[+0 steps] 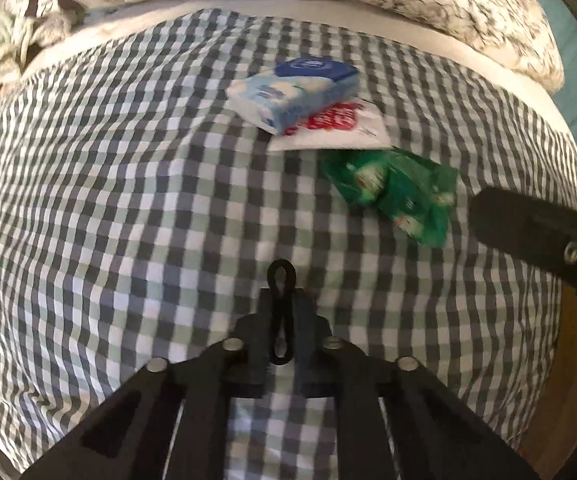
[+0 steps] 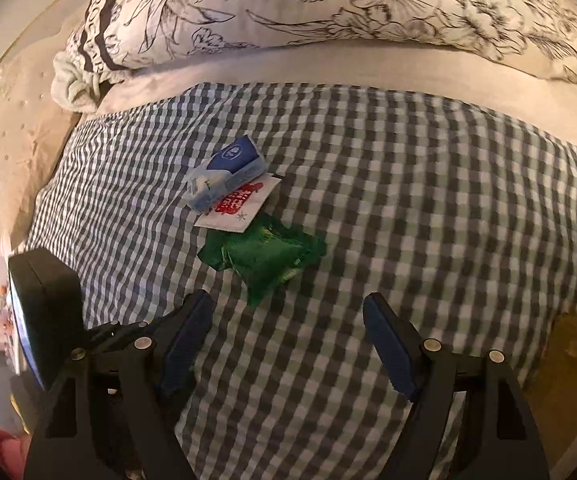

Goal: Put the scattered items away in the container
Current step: 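Grasp the black hair tie with the left gripper while the right grasps the green packet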

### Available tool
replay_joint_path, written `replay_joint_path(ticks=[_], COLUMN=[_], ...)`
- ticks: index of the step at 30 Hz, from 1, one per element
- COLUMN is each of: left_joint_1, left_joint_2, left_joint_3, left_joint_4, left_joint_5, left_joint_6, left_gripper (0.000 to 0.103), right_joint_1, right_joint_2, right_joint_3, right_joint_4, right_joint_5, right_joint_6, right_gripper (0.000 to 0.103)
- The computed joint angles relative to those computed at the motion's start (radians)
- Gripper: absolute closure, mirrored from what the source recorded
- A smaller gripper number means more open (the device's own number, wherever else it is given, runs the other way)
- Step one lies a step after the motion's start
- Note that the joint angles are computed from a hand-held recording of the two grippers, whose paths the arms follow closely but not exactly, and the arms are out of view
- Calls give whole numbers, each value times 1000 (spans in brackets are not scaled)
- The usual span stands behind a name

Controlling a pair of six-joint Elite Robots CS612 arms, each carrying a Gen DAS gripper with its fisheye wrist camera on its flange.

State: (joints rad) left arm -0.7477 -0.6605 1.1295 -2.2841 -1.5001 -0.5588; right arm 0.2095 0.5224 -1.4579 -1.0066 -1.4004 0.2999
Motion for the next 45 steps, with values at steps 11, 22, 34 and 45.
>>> replay_joint_path(ticks=[11, 22, 34, 45], left_joint_1=[52, 84, 102, 31], left_joint_2=[14, 34, -6, -113], left_joint_3=[-39, -86, -79, 43], left_joint_4=[47, 72, 59, -19], left_joint_5=[43, 48, 78, 131], left_joint_6=[-19, -1, 19, -1], left_gripper=[97, 97, 97, 97], right_joint_1=[18, 19, 31, 43], right_joint_2=[-33, -64, -65, -91], right_joint_3=[119, 189, 95, 24], right_joint_4=[-25, 49, 109, 114], right_joint_5=[-21, 19, 13, -16], right_joint_6=[-71, -99, -89, -58], right_gripper=[28, 71, 97, 102])
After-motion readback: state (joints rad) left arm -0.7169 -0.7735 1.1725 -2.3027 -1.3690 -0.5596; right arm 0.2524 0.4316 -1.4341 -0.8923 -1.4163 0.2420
